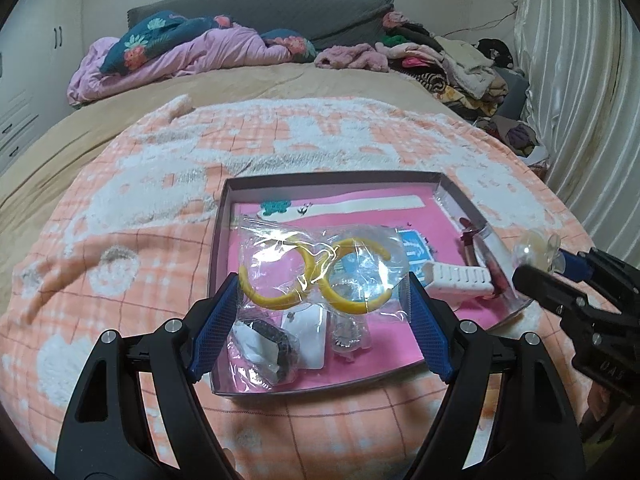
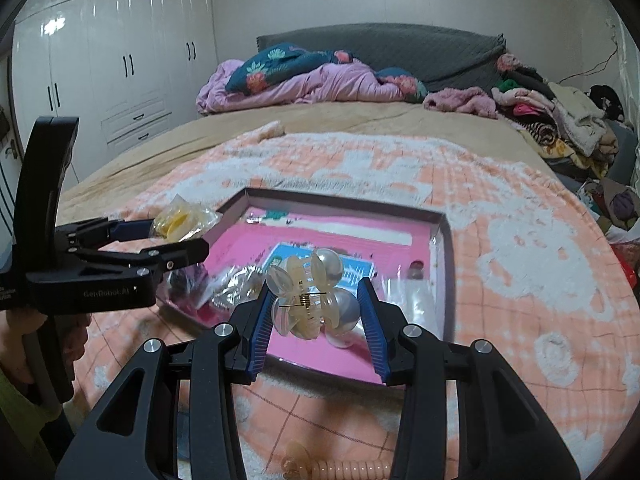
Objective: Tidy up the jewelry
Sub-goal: 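Carry the bangle bag and claw clip over the brown box with both tools, then lower the bangle bag and claw clip into the box and open both tools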
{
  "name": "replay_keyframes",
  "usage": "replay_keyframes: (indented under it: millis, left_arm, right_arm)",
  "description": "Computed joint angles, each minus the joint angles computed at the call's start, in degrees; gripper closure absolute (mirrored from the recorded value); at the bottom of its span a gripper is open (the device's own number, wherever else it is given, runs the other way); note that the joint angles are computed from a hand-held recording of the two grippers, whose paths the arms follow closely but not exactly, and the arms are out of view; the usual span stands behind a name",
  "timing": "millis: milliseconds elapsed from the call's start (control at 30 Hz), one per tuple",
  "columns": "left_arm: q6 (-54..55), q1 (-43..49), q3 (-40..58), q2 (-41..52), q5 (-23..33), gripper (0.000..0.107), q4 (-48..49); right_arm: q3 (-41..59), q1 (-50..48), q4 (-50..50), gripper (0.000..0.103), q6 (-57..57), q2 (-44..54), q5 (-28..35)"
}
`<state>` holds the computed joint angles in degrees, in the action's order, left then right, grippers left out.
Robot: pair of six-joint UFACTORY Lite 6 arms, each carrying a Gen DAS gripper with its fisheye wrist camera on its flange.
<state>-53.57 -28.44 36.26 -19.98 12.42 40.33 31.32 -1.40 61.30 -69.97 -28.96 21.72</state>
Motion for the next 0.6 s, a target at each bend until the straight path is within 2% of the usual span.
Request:
replay_keyframes:
  millis: [267,333,433,467,600]
  left_arm:
    - [-0.05,1.52,-0.68,2.75,-1.93,0.035,0.02]
    - [4.41,2.66,-0.88,3.14,-3.08,0.035,-4.64]
    - [17.8,4.76,-0.67,3.82,-4.37,0.035,-18.09]
    - [19.61,4.95,-0.5,4.07,-4.37,0.035,-19.92]
    - [17.13,4.61,-0.08,4.97,-4.04,0.035,-17.46]
  right_arm:
    - [-1.4,3.65,3.53,0.063,-3.71,3.64,-3.34]
    - [-1.56,4.47,4.54,0.063,-4.84,4.58,-4.23]
    - [-1.5,5.36,6.26,0.063,-6.26,5.95,-5.32]
    - [-1.52,5.8,6.73,0.063,-6.38,6.26,-5.83]
    - [-1.73,6.86,10.3,0.063,-9.38,7.58,-7.38]
